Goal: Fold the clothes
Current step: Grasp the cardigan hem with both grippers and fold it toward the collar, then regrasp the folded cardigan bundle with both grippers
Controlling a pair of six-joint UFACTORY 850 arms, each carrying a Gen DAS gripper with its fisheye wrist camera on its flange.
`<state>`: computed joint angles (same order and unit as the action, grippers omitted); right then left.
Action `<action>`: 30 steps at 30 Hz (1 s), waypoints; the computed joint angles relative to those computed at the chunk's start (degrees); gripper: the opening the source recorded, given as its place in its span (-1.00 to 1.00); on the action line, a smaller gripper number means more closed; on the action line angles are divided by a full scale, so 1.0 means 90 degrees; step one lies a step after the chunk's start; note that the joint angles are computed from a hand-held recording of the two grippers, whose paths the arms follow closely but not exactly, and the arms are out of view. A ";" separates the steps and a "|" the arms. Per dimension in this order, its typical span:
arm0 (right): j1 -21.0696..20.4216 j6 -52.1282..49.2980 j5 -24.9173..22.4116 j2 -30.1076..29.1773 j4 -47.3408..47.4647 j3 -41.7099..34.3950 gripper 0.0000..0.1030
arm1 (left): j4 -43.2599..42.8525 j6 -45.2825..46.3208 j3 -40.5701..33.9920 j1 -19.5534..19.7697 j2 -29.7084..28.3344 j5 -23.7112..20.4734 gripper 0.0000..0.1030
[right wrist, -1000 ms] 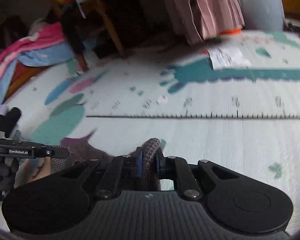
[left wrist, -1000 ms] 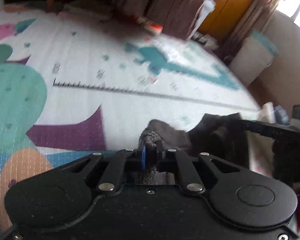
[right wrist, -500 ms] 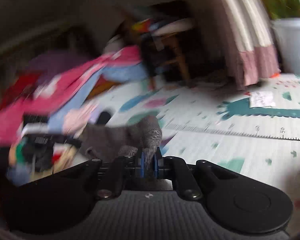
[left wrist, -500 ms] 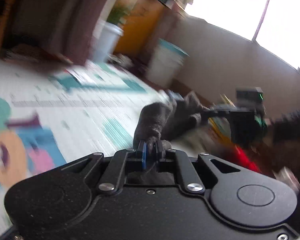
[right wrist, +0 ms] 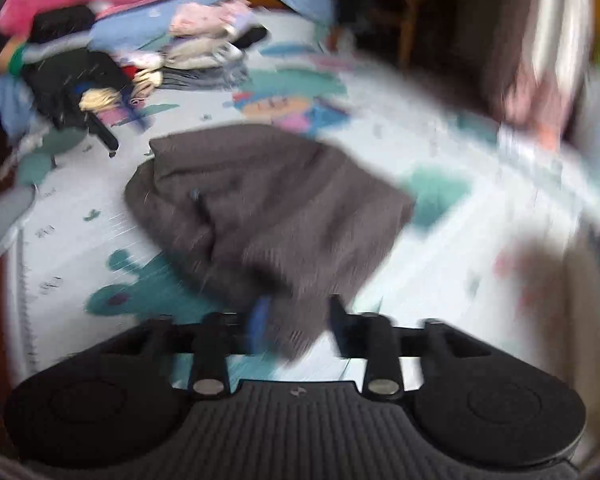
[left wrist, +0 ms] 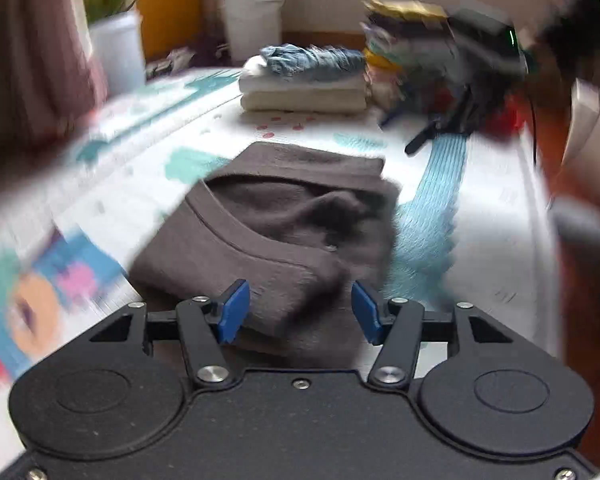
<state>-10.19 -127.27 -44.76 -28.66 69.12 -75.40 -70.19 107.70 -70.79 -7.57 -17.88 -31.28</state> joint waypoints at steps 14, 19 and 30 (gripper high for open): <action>0.0250 -0.0397 -0.0324 -0.0564 -0.0701 -0.0846 -0.70 | 0.1530 0.0412 -0.0280 -0.0398 -0.0152 0.0605 -0.98; 0.0423 0.0759 0.0015 -0.0740 -0.2822 -0.1042 -0.38 | 0.2693 -0.1173 -0.0386 -0.0369 -0.0402 0.0021 -0.53; 0.0905 0.0836 -0.0085 -0.2124 0.0105 -0.3208 -0.17 | 0.0006 -0.0533 -0.2698 -0.0115 -0.2154 -0.0094 0.21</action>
<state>-2.04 -119.75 -45.53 -47.77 70.06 -104.27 -70.14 102.90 -95.08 -8.61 -37.26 -32.13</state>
